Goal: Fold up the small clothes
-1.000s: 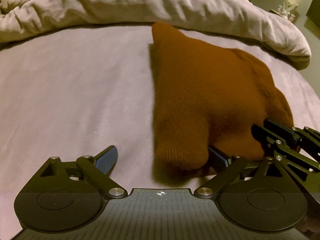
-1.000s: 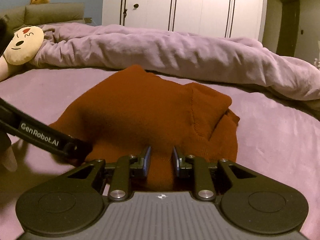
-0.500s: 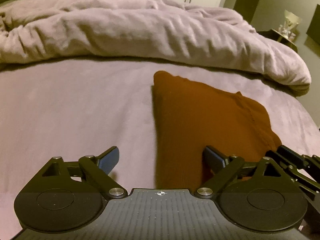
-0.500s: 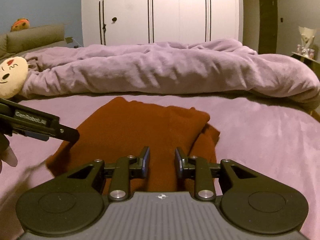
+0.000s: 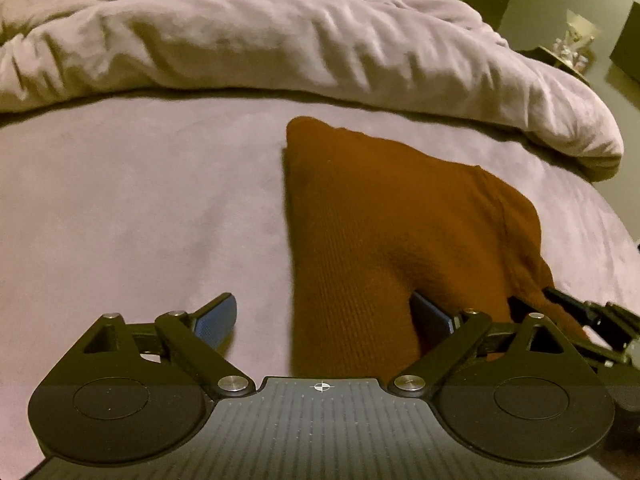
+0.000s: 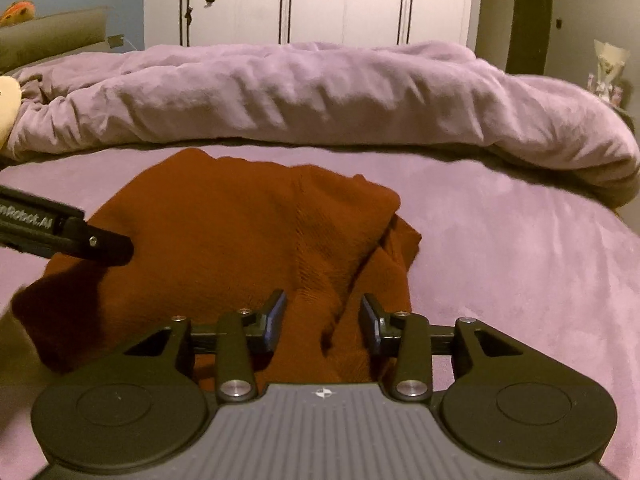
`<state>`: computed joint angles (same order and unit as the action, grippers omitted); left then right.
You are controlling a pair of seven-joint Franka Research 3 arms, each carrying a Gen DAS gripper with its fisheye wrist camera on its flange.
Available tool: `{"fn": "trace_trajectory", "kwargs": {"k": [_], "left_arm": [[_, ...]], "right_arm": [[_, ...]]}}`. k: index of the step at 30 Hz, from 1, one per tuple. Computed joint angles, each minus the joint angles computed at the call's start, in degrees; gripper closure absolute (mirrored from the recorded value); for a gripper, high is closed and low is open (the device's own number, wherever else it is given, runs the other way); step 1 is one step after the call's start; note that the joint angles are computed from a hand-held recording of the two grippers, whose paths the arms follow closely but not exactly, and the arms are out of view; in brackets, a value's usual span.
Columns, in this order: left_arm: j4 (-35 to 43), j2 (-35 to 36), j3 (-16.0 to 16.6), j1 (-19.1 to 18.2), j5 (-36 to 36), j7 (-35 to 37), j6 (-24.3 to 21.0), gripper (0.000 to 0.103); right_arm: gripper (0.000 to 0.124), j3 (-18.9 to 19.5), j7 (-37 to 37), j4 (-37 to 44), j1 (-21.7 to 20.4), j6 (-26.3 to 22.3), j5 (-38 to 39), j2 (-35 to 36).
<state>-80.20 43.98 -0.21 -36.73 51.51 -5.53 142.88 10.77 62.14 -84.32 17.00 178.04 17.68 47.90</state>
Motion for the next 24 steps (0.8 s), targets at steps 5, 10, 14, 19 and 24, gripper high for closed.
{"fn": "trace_trajectory", "kwargs": {"k": [5, 10, 14, 19, 24], "left_arm": [[-1.0, -0.9, -0.1, 0.2, 0.0, 0.3, 0.2, 0.005], [-4.9, -3.6, 0.2, 0.9, 1.3, -3.0, 4.1, 0.005], [-9.2, -5.4, 0.3, 3.4, 2.7, -6.7, 13.4, 0.006], [-11.2, -3.1, 0.9, 7.0, -1.3, -9.5, 28.6, 0.011], [-8.4, 1.1, 1.6, 8.1, -5.9, -7.6, 36.0, 0.023]], "right_arm": [[0.072, 4.2, -1.8, 1.1, -3.8, -2.6, 1.4, 0.2], [0.039, 3.7, 1.1, -0.6, -4.6, -4.2, 4.1, -2.1], [0.038, 9.3, -2.6, 2.0, -10.0, -9.2, 9.9, -0.7], [0.038, 9.7, -0.3, 12.6, -11.4, -21.1, 16.6, 5.5], [0.063, 10.6, 0.7, 23.5, -12.5, -31.7, 22.9, 12.2]]}}
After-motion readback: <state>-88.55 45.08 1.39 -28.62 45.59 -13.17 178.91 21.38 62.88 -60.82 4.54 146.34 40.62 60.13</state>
